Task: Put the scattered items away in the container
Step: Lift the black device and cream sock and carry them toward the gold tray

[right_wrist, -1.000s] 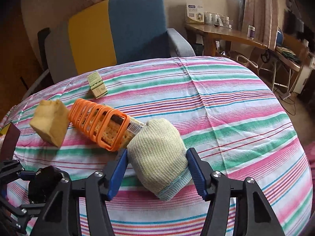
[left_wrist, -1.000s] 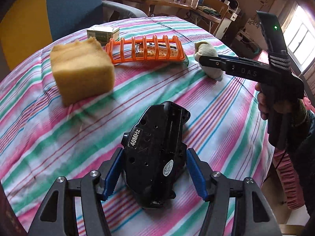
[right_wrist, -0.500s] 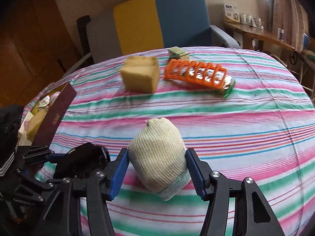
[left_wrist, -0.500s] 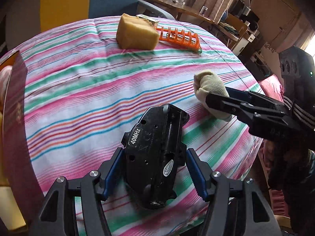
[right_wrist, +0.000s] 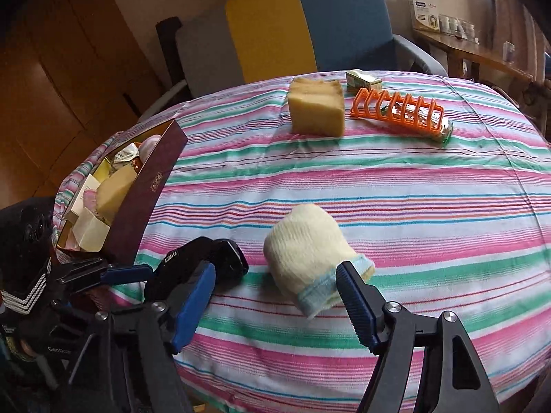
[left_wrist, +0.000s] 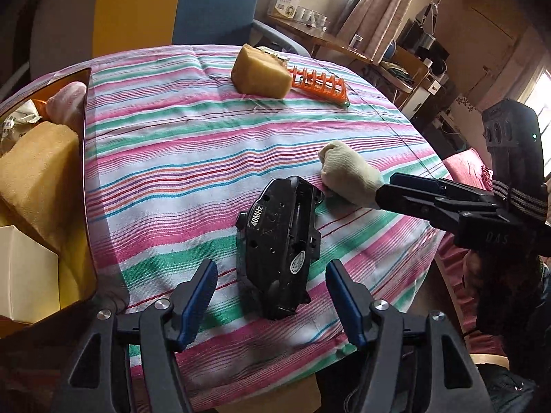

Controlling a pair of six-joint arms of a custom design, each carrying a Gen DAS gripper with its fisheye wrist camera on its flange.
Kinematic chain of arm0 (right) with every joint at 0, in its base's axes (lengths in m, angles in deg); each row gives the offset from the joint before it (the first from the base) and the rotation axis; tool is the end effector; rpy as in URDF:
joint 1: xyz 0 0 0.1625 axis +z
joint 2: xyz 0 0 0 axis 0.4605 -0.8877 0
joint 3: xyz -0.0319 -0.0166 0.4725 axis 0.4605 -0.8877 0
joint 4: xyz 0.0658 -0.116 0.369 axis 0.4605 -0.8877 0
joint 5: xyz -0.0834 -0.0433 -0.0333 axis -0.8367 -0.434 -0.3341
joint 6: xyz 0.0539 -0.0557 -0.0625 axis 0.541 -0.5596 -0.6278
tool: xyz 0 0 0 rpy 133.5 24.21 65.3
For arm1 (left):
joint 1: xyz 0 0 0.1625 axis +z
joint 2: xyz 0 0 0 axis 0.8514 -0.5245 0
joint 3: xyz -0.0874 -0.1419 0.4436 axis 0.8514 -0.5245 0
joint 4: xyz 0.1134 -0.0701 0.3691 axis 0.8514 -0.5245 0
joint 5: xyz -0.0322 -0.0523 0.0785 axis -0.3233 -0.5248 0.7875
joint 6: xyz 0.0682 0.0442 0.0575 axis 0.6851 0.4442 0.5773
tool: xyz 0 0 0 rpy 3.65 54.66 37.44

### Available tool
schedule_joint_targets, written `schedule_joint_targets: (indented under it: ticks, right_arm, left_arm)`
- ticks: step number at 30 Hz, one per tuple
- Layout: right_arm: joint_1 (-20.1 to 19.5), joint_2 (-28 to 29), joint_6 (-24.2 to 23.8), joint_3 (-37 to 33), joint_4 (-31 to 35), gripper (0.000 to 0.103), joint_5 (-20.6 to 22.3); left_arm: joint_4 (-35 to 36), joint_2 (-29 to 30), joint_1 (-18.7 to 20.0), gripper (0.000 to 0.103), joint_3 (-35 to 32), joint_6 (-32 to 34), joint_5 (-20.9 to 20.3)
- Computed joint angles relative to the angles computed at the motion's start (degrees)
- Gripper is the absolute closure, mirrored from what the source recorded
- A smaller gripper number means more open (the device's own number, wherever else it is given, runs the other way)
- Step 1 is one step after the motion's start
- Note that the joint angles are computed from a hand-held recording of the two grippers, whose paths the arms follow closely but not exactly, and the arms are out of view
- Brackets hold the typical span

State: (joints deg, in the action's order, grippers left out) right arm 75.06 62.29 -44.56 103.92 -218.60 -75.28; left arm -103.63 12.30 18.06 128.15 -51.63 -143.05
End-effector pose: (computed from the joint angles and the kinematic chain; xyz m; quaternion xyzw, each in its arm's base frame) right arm 0.2285 -0.6250 -0.0272 0.1312 -0.9256 0.2764 0.2226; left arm 0.0130 -0.6341 0.2095 0.3114 0.9306 -0.1146 0.1546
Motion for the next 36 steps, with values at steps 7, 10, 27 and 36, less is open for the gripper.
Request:
schedule_joint_targets:
  ticks: [7,10,27,36]
  right_arm:
    - [0.4,-1.8,-3.5,2.1,0.4,0.022,-1.2]
    - [0.3,-2.0,-6.2,-0.2,5.5,0.019,-1.9]
    - [-2.6,1.3,-8.1,-12.1,24.3,0.013,-2.1]
    - [-3.6,0.4,-4.7,-11.6,25.1,0.015,0.2]
  left_arm:
    - [-1.0,1.8,-1.5,0.035,-0.1,5.9,2.7]
    - [-1.0,3.0,-2.2,0.035,-0.8,7.2,4.1]
    - [-0.9,7.4,-1.7,0.029,-4.5,9.6,5.6]
    - [1.0,7.4,-1.2,0.023,-5.3,7.2,3.6]
